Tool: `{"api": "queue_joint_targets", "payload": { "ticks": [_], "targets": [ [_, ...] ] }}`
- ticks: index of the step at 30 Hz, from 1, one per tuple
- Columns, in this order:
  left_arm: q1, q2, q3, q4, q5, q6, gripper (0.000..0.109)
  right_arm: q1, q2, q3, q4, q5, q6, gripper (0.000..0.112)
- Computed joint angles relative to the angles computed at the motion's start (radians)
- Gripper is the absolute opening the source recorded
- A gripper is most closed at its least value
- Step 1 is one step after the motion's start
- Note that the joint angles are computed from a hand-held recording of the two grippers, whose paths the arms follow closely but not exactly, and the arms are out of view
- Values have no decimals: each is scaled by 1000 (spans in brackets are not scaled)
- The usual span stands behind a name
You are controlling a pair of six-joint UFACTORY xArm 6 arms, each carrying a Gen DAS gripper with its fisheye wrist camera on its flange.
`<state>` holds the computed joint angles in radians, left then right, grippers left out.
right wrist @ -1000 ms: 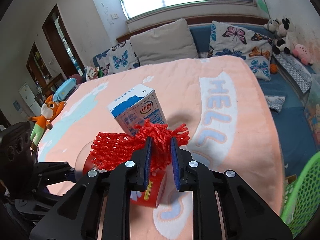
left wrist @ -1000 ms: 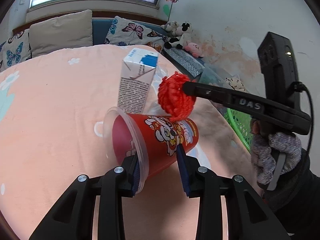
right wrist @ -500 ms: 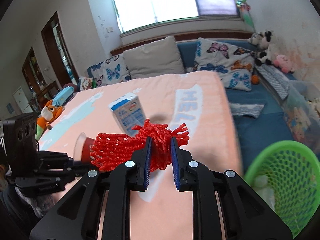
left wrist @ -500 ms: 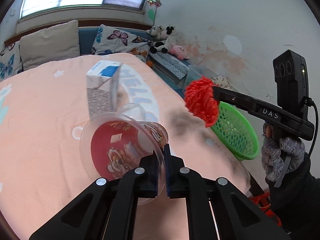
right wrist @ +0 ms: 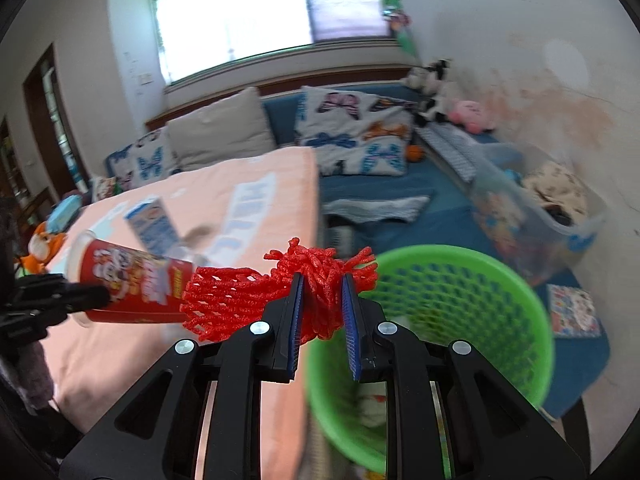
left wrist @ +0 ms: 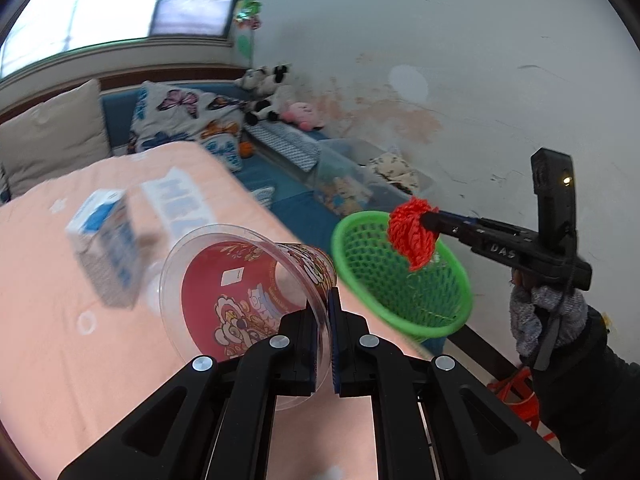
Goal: Collect trash
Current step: 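Drop the red mesh into the green basket with right tool while left tool carries the red cup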
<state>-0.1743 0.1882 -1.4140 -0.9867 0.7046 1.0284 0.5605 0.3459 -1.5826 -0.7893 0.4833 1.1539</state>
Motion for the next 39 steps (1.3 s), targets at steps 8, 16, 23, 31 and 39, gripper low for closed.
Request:
{"api": "queue_joint_targets", "payload": {
  "ticks": [8, 16, 23, 31, 39],
  "targets": [
    [-80, 45, -73, 31, 4, -24, 5, -52, -109, 171, -79, 10, 140, 23],
    [-141, 106, -157, 82, 15, -65, 5, -81, -190, 287, -149, 11, 269, 47],
    [-192, 156, -207, 124, 18, -102, 5, -90, -257, 363, -193, 9, 335, 53],
    [-239, 228, -278, 183, 41, -155, 5, -94, -311, 425, -226, -2, 392, 66],
    [-275, 289, -337, 252, 70, -209, 5, -102, -348, 474, -248, -9, 435, 67]
  ]
}}
